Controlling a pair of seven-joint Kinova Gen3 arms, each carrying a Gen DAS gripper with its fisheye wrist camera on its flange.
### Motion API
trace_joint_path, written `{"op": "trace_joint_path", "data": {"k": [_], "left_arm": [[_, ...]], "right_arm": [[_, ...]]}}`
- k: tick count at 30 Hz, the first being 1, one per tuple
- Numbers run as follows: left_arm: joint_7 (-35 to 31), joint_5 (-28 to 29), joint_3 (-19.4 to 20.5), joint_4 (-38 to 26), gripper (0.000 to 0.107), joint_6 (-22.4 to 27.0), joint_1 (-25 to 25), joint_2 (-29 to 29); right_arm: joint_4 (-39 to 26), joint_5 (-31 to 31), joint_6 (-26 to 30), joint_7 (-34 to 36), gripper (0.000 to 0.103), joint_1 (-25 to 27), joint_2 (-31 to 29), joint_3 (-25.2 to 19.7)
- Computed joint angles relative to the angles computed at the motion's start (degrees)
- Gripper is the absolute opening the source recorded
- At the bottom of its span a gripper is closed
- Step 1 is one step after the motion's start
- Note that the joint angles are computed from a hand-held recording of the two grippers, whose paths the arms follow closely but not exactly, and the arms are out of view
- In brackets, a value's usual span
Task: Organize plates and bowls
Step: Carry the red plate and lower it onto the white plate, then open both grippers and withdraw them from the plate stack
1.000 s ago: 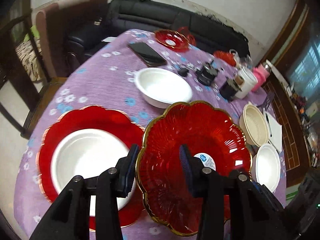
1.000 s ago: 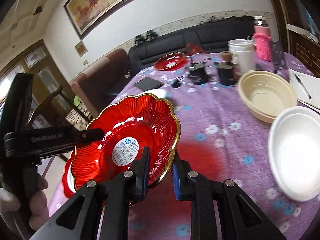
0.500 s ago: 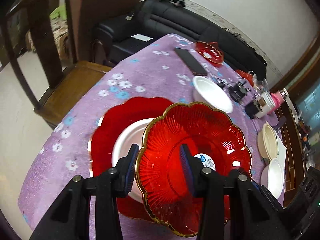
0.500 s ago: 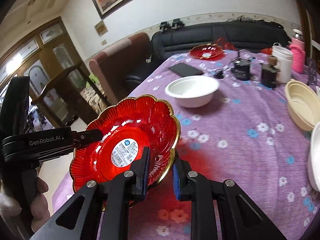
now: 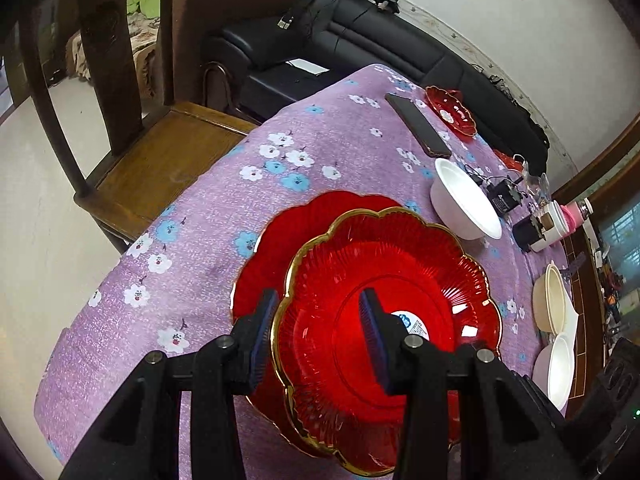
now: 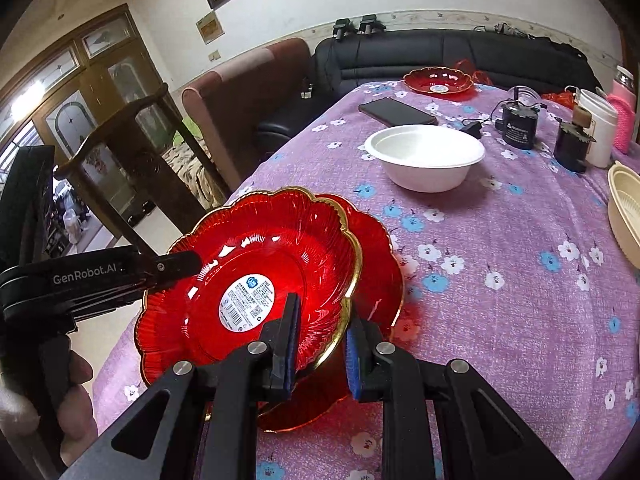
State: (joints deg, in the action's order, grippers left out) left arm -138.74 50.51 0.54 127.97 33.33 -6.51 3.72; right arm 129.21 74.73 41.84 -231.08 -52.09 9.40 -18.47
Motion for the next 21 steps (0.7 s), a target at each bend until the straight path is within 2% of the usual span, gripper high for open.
{"op": "trace_joint_path", "data": {"k": [12,15,16,18,20,21], "left_arm": [[-1.1,1.3,0.8,0.0,0.041,-1.2,-0.3,1.3],[-0.9,1.2,1.0,0.6,0.047,-2.6,0.2,0.3],[-0.8,1.1,0.9,0.8,0.05,-2.6,0.2,-0.1],[-1.1,1.3,0.8,1.9,0.064,-4.2,0.9,-2.1],[-1.2,1.4,0.6,3.1,0.068,-6.1,2.0,-4.2],[-1.5,1.4,0.5,3.9,0.068,-7.4,2.8,-5.9]], "right_arm": [[-1.6,-1.3,0.3,2.5,0.023,-0.3,1.9,0.9],[-1.7,-1.2,0.0,2.8,0.024,-0.3,1.9,1.2],[-1.4,-0.4,-0.3,2.0,0.025,-0.3,1.7,1.2],[-0.7,1.1,-0.3,0.1,0.033,-0.4,1.2,1.1],[-0.7,1.1,2.1,-0.7,0.049,-1.2,0.9,0.5],[-0.6,1.1,2.9,-1.1,0.052,-1.4,0.8,0.3]]}}
